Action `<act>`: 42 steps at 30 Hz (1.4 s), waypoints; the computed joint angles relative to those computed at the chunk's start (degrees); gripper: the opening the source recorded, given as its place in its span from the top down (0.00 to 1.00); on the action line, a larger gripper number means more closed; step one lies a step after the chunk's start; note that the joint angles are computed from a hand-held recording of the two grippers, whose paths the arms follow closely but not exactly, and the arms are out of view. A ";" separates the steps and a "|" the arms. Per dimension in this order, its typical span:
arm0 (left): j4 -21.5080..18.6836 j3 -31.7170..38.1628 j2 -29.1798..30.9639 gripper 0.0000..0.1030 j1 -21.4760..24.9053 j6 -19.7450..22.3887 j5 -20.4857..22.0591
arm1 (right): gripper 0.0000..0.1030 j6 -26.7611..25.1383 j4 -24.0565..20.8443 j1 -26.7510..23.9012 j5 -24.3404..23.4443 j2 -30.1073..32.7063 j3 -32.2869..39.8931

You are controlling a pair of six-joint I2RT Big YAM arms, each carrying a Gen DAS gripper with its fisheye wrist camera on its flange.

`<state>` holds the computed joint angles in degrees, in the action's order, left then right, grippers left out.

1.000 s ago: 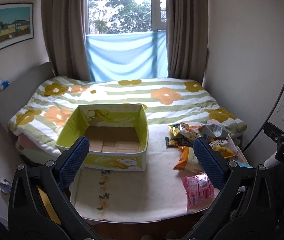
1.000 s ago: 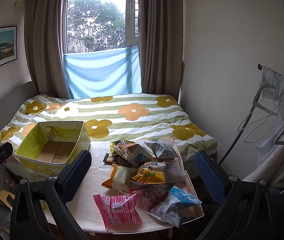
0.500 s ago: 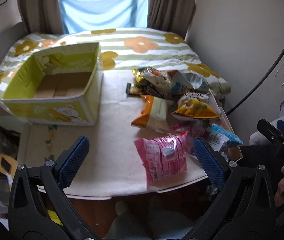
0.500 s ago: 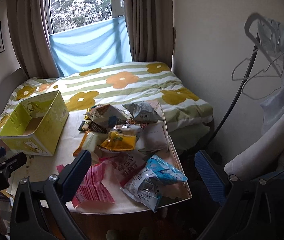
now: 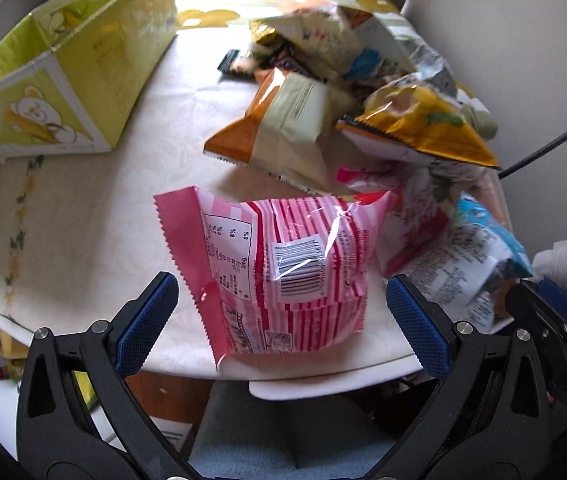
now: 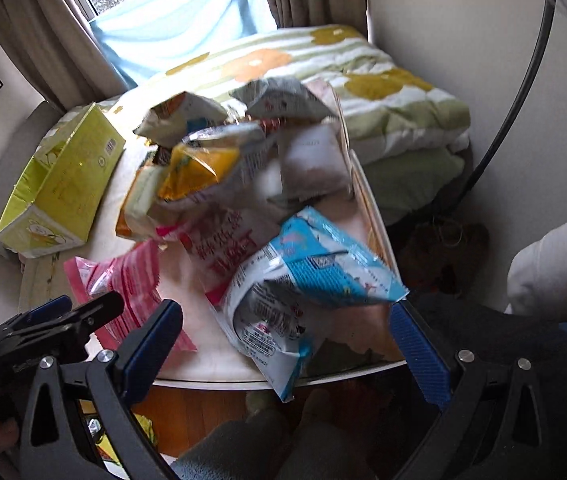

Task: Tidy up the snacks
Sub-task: 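Grasp the pink striped bag with the left tool while the right tool grasps the blue-white bag, then carry both bags over the yellow box with both tools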

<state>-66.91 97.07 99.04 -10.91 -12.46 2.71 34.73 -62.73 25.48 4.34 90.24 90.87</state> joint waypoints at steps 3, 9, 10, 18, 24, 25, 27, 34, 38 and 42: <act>-0.71 0.86 1.98 0.00 -0.22 0.00 -0.58 | 0.00 1.06 0.67 -0.92 -2.46 0.70 -1.00; -2.48 2.42 5.32 0.00 -0.41 0.41 -0.25 | 0.00 3.71 1.88 -1.89 -5.63 2.15 -1.55; -2.32 2.40 5.47 0.00 -0.28 0.58 0.27 | 0.00 4.06 2.05 -2.00 -6.02 2.35 -1.63; -3.00 4.51 7.53 0.22 0.67 2.81 4.41 | 0.00 8.75 3.58 -2.63 -8.11 3.14 -2.59; -2.45 3.56 6.71 0.27 1.25 4.39 5.42 | 0.00 11.28 4.87 -3.13 -8.63 4.13 -2.80; -2.51 3.55 6.65 0.28 1.36 4.80 5.43 | 0.00 11.45 5.03 -3.34 -8.86 4.54 -2.59; -2.93 4.28 6.95 0.28 1.78 5.60 5.70 | 0.00 12.06 5.69 -3.36 -8.97 4.83 -2.80; -3.13 3.58 5.60 0.28 1.68 6.07 5.71 | 0.13 11.51 4.74 -2.58 -6.74 5.99 -1.71; -2.66 3.59 5.24 0.28 1.40 5.78 5.51 | 0.33 10.64 4.94 -2.33 -6.08 5.40 -1.98; -1.66 2.77 4.07 0.28 1.48 5.44 5.34 | 0.36 9.79 4.47 -2.09 -5.60 5.02 -1.63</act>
<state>-68.57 99.85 103.10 -9.43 -7.02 8.04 44.52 -58.26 23.39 -1.26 95.25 89.24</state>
